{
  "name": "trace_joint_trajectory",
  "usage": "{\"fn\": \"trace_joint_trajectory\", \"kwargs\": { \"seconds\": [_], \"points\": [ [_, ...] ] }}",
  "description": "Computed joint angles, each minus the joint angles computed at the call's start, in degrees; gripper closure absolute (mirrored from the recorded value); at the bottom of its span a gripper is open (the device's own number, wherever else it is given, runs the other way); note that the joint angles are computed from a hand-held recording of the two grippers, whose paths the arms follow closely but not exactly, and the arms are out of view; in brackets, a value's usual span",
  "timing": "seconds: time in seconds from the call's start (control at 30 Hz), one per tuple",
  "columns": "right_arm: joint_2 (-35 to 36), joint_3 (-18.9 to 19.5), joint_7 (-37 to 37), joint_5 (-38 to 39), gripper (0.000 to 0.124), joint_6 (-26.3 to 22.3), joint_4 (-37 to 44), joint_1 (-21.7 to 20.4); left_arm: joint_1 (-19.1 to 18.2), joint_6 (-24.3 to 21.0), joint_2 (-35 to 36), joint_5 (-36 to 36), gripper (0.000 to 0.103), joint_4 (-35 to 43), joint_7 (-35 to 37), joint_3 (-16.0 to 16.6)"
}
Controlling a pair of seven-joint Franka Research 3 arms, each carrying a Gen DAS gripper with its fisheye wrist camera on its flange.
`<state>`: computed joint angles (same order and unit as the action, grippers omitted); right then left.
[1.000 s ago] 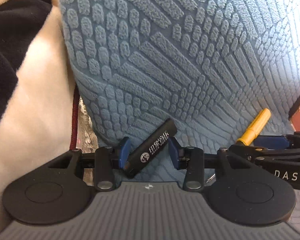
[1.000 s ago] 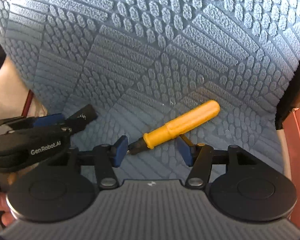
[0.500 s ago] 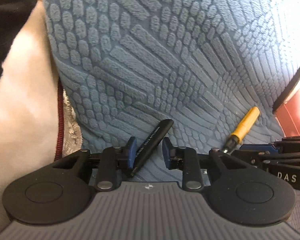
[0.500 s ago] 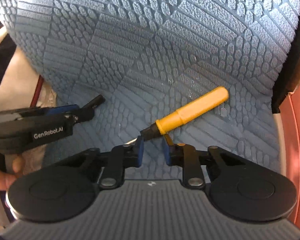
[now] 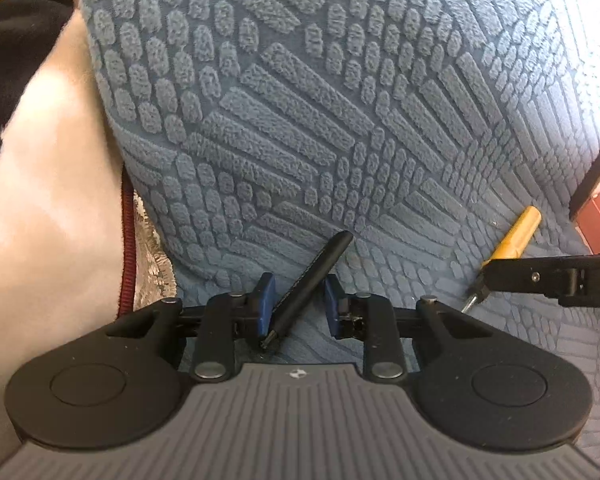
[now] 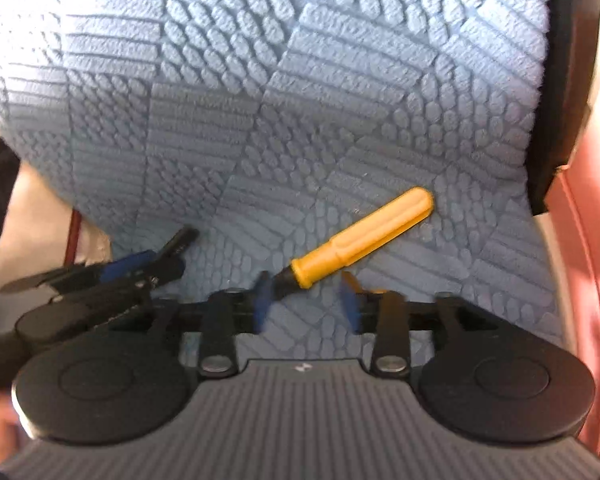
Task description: Organize rigid objects
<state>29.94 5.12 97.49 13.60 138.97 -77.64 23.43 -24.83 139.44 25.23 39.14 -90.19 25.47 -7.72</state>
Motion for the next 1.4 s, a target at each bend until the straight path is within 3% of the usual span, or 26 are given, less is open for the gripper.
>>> {"fn": "trace_joint_trajectory", "kwargs": {
  "seconds": [0.1,0.33,0.43,0.6,0.63,0.93,1.1,1.13,1.17,1.23,1.4],
  "points": [
    [-0.83,-1.29,2.82,-2.20,0.074,0.85,-0.98,1.61,0.12,-0.54,-0.26,-0.39,0.083,-0.03,-0.57,0.11],
    [-0.83,-2.77,4.41,-9.94,0.074,0.51,-0.39,4.44,0.07,-0.95,-0.13,-0.45,0.089,1.16,-1.44,0.13],
    [-1.68,-2.23,4.05,-9.74,0.092,0.96,-1.66,4.04,-0.56,-1.33,-0.41,0.16,0.090,1.53,-3.84,0.54],
    [-2.80,-1.87,3.52,-9.38,0.105,0.33,-1.97,3.29,0.01,-0.44,-1.81,-0.02,0.091,0.47,-5.52,0.16],
    [-3.30,-1.84,2.79,-9.65,0.119,0.82,-2.42,3.19,-0.04,-0.35,-2.75,0.42,0.091,-0.56,-6.09,0.22],
    [-3.58,0.13,0.59,-2.14,0.120,-1.74,-1.15,-0.92,0.74,1.38,-3.26,-0.36,0.092,-0.59,-6.03,-1.13],
    [-2.46,0.85,-0.75,0.66,0.114,-2.94,0.75,-0.63,1.03,2.16,-2.87,-1.37,0.092,-1.01,-5.64,-0.84],
    [-2.19,0.52,-0.19,0.09,0.110,-2.42,0.73,0.04,1.01,2.37,-2.93,-1.47,0.092,-1.36,-6.00,-0.77],
    [-1.89,0.20,0.42,-0.58,0.092,-2.35,0.89,0.63,1.11,2.64,-2.74,-1.62,0.092,-1.46,-6.10,-0.72],
    [-1.50,-0.73,2.42,-2.36,0.068,-1.97,0.94,1.82,1.11,2.57,-2.17,-1.95,0.092,-1.01,-6.02,-0.72],
    [-0.19,-1.05,3.51,-4.52,0.060,-0.55,1.74,2.60,1.06,2.66,-1.47,-2.80,0.092,-0.54,-5.76,-0.64]
  ]
}}
